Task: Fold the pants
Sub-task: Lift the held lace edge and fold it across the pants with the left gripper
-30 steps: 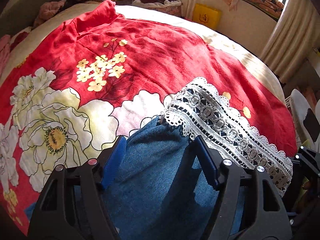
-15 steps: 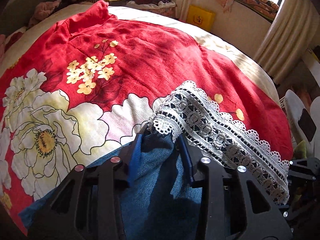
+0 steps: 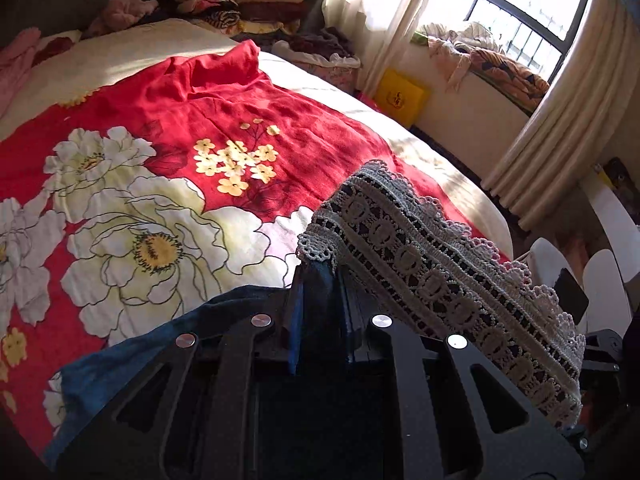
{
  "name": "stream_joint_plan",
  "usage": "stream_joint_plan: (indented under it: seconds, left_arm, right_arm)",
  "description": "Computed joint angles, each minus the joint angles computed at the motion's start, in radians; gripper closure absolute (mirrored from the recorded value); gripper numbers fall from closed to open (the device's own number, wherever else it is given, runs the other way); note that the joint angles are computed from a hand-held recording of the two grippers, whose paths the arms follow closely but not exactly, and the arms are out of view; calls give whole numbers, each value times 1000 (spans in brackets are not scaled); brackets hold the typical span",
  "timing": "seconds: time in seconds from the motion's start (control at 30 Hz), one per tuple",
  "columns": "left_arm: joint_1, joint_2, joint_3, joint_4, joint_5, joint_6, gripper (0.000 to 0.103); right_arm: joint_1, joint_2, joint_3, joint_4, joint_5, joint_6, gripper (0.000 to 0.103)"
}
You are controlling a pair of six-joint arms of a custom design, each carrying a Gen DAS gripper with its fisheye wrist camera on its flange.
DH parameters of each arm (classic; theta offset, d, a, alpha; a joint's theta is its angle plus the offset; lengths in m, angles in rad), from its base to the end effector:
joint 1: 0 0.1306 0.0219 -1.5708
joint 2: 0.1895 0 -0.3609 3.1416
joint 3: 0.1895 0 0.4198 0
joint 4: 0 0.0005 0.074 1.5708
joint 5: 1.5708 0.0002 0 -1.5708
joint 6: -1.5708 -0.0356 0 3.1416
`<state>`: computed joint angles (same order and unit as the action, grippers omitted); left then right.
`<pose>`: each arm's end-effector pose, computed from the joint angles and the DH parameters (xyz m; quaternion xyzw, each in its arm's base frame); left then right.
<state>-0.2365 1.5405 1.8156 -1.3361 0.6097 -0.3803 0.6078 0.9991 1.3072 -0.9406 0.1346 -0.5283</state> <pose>0.5136 -0.1453 0.5108 0.3523 0.8565 -0.2724 0.2608 0.3111 0.2100 0.5280 -0.0050 0.8904 0.1921 0.4125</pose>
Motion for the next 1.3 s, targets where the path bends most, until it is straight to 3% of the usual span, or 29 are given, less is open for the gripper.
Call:
stream_joint_plan:
  seconds: [0.3, 0.43, 0.57, 0.67, 0.83, 0.9, 1.03, 1.13, 1.23, 1.3]
  left_arm:
    - [209, -50, -65, 1, 31, 103, 93]
    - [317, -90, -118, 37, 38, 157, 93]
    - [423, -108, -138, 30, 105, 213, 92]
    - [460, -128, -154, 26, 127, 227, 86]
    - [465, -138, -166, 4, 132, 209, 77]
    - [454, -130, -163, -6, 138, 205, 75]
    - [422, -103, -145, -17, 151, 214, 62]
    - [399, -69, -124, -20, 139, 245, 46]
    - [382, -30, -101, -25, 126, 275, 43]
    - [367, -12, -94, -29, 117, 284, 43]
  right_arm:
    - [116, 244, 199, -53, -46, 119, 76]
    - [176, 339, 259, -93, -37, 155, 76]
    - [230, 408, 300, -109, -62, 180, 76]
    - [267, 427, 309, -103, -83, 197, 76]
    - [277, 368, 266, -59, -73, 181, 60]
    - [260, 340, 245, -53, -44, 156, 58]
    - [200, 298, 215, -67, 12, 90, 56]
    - [136, 292, 213, -86, 28, 39, 56]
    - [73, 303, 220, -109, 24, 25, 55]
    - [38, 326, 237, -119, 17, 23, 47]
